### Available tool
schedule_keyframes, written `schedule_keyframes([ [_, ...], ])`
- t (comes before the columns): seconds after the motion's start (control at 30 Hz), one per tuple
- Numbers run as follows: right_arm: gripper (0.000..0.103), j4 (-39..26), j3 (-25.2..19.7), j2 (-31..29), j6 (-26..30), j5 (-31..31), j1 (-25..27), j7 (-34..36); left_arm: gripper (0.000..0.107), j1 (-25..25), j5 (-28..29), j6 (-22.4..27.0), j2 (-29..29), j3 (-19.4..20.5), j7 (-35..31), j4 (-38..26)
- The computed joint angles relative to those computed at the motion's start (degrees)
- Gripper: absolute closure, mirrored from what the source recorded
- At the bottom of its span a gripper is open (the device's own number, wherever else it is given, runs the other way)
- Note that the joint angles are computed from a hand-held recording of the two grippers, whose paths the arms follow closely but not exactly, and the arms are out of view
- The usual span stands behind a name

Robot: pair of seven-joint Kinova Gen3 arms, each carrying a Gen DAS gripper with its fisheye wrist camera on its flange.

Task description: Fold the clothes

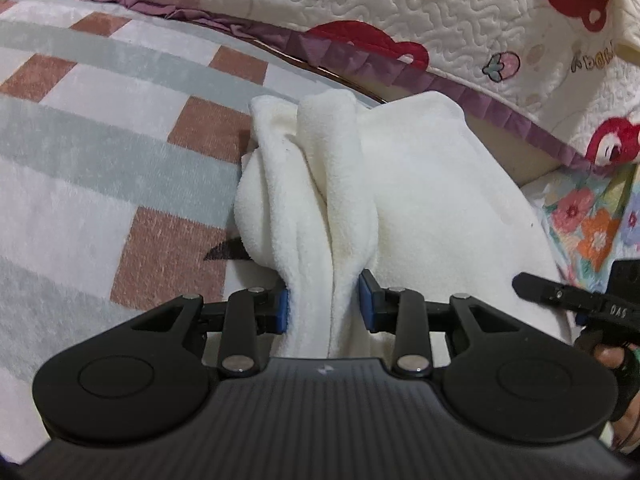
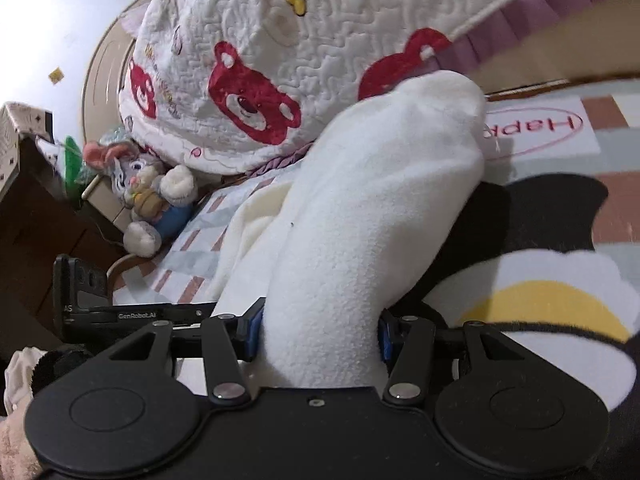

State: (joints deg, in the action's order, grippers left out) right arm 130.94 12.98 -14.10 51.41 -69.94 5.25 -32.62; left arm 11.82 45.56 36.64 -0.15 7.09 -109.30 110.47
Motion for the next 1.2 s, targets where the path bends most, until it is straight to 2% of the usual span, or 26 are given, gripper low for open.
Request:
schedule_keyframes([
  [0.13, 0.046, -0.3, -0.3, -0.3, 0.0, 0.0, -0.4, 1.2, 0.077, 0.4, -1.0, -0.6, -0.4, 0.3, -1.6, 0.4],
  [0.2, 0.047, -0.9, -0.4, -0.9, 0.1, 0.2, -0.9, 2.1, 0.077, 0.3, -0.6, 1.0, 0.0, 0.1, -4.1, -0.8],
  [0.4, 0.047, -6.2, -1.6, -3.1, 0.2, 4.2, -3.8, -1.5, 0.078, -2.3, 7.2, 5.0, -1.9, -3.2, -10.0, -0.3],
  [0.47, 0.047, -8.2, -1.6, -3.0, 0.2, 4.2, -5.5, -2.2, 0.078, -4.0, 6.7, 5.3, -4.0, -3.1, -10.2, -0.7],
  [0.57, 0.047, -11.3, -2.5, -2.1, -0.5, 3.4, -8.2, -1.9, 0.077, -4.5, 4.1, 6.5, -6.5, -5.1, -7.4, -1.8],
  [0.67, 0.047, -15.1, -4.8, -0.6, -2.0, 3.3, -11.0, -2.3, 0.078, -6.1, 0.3, 10.2, -8.9, -7.3, -3.0, -3.6],
  [0.8, 0.047, -19.7, -7.6, 2.0, -3.9, 2.3, -14.7, -2.5, 0.078, -8.2, -2.4, 14.1, -12.3, -11.0, -1.1, -4.8],
  [0.9, 0.047, -23.9, -9.8, 4.7, -4.7, 1.9, -16.9, -3.3, 0.078, -10.2, -6.9, 16.8, -14.2, -12.4, 2.4, -7.7],
  [1.1, 0.047, -34.4, -15.4, 12.3, -6.9, 2.6, -19.9, -10.0, 0.077, -14.0, -17.7, 22.2, -13.1, -13.6, 9.0, -17.8],
  [1.2, 0.047, -38.7, -18.8, 16.9, -9.9, 3.5, -21.3, -13.9, 0.078, -15.4, -24.1, 23.0, -10.7, -12.3, 10.0, -21.7],
])
